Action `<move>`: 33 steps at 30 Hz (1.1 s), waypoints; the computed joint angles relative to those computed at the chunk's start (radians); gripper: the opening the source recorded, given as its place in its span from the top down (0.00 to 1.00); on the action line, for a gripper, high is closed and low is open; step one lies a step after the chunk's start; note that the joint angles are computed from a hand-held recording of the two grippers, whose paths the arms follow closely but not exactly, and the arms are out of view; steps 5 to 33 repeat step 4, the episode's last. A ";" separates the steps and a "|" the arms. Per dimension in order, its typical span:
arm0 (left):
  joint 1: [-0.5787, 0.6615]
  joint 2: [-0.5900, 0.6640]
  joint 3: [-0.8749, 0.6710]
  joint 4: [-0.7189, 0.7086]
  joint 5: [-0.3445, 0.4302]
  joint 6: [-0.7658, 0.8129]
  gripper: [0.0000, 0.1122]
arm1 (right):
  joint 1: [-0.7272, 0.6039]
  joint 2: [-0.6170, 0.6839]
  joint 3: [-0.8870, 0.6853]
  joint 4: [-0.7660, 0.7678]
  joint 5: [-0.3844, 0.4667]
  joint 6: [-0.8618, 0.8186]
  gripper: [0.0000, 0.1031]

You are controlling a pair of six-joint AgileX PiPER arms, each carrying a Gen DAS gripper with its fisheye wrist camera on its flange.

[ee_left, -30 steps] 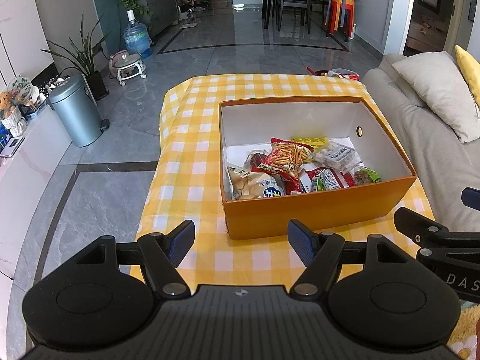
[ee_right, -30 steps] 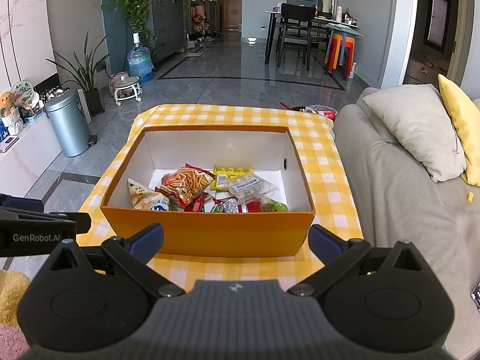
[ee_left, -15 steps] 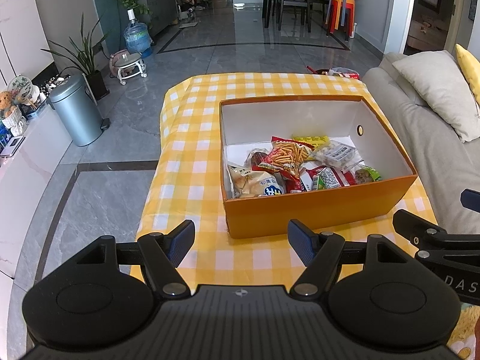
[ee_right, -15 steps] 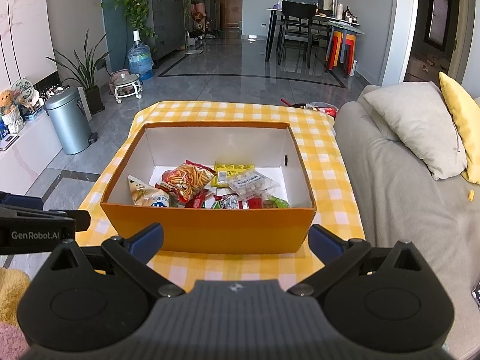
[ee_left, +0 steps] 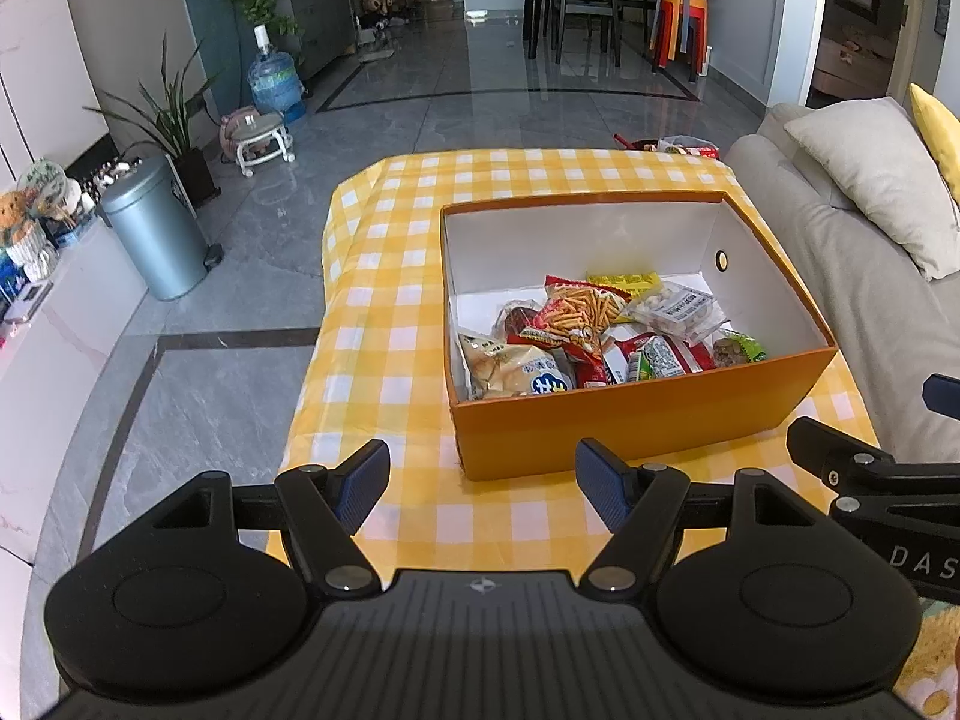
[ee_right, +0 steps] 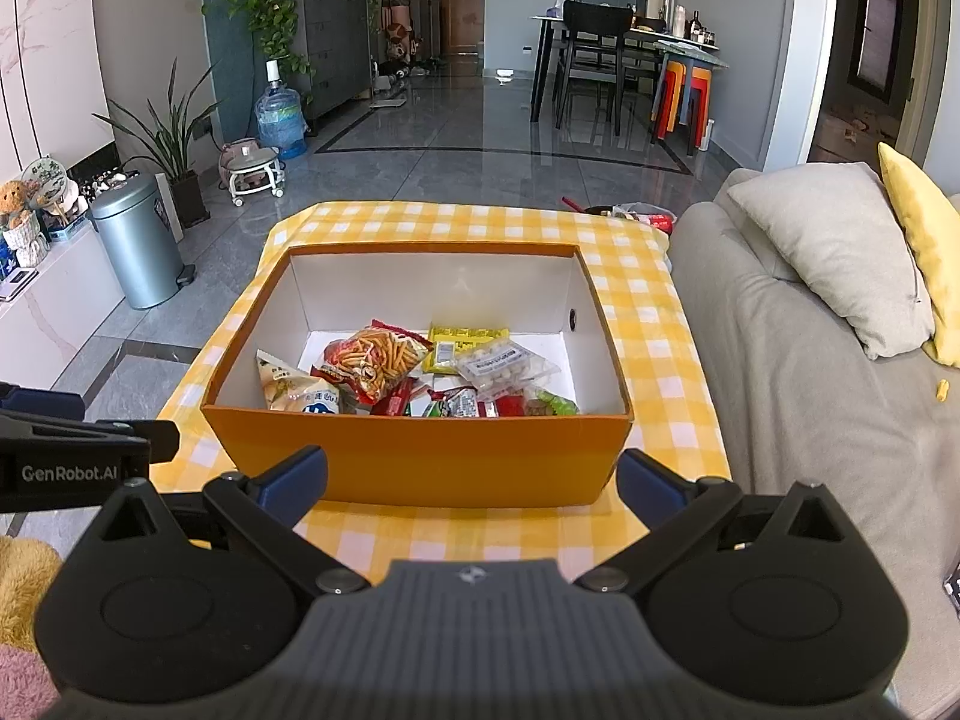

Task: Organize snacks

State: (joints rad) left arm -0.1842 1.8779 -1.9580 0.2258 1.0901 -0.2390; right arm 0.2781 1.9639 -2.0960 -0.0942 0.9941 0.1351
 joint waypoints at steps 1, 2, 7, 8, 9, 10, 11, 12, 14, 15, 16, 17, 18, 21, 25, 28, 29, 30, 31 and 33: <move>-0.001 -0.002 0.002 0.001 -0.002 0.002 0.26 | 0.000 0.002 -0.002 0.000 0.002 0.001 0.04; 0.001 -0.004 0.003 -0.002 -0.003 0.004 0.26 | 0.000 0.002 -0.003 0.001 0.004 0.001 0.04; 0.006 -0.007 0.005 -0.011 -0.004 0.009 0.26 | 0.000 0.003 -0.004 0.003 0.009 0.003 0.04; 0.006 -0.007 0.005 -0.011 -0.004 0.009 0.26 | 0.000 0.003 -0.004 0.003 0.009 0.003 0.04; 0.006 -0.007 0.005 -0.011 -0.004 0.009 0.26 | 0.000 0.003 -0.004 0.003 0.009 0.003 0.04; 0.006 -0.007 0.005 -0.011 -0.004 0.009 0.26 | 0.000 0.003 -0.004 0.003 0.009 0.003 0.04; 0.006 -0.007 0.005 -0.011 -0.004 0.009 0.26 | 0.000 0.003 -0.004 0.003 0.009 0.003 0.04; 0.006 -0.007 0.005 -0.011 -0.004 0.009 0.26 | 0.000 0.003 -0.004 0.003 0.009 0.003 0.04; 0.006 -0.007 0.005 -0.011 -0.004 0.009 0.26 | 0.000 0.003 -0.004 0.003 0.009 0.003 0.04; 0.006 -0.007 0.005 -0.011 -0.004 0.009 0.26 | 0.000 0.003 -0.004 0.003 0.009 0.003 0.04; 0.006 -0.007 0.005 -0.011 -0.004 0.009 0.26 | 0.000 0.003 -0.004 0.003 0.009 0.003 0.04; 0.006 -0.007 0.005 -0.011 -0.004 0.009 0.26 | 0.000 0.003 -0.004 0.003 0.009 0.003 0.04; 0.006 -0.007 0.005 -0.011 -0.004 0.009 0.26 | 0.000 0.003 -0.004 0.003 0.009 0.003 0.04; 0.006 -0.007 0.005 -0.011 -0.004 0.009 0.26 | 0.000 0.003 -0.004 0.003 0.009 0.003 0.04; 0.006 -0.007 0.005 -0.011 -0.004 0.009 0.26 | 0.000 0.003 -0.004 0.003 0.009 0.003 0.04; 0.006 -0.007 0.005 -0.011 -0.004 0.009 0.26 | 0.000 0.003 -0.004 0.003 0.009 0.003 0.04; 0.006 -0.007 0.005 -0.011 -0.004 0.009 0.26 | 0.000 0.003 -0.004 0.003 0.009 0.003 0.04; 0.006 -0.007 0.005 -0.011 -0.004 0.009 0.26 | 0.000 0.003 -0.004 0.003 0.009 0.003 0.04; 0.006 -0.007 0.005 -0.011 -0.004 0.009 0.26 | 0.000 0.003 -0.004 0.003 0.009 0.003 0.04; 0.006 -0.007 0.005 -0.011 -0.004 0.009 0.26 | 0.000 0.003 -0.004 0.003 0.009 0.003 0.04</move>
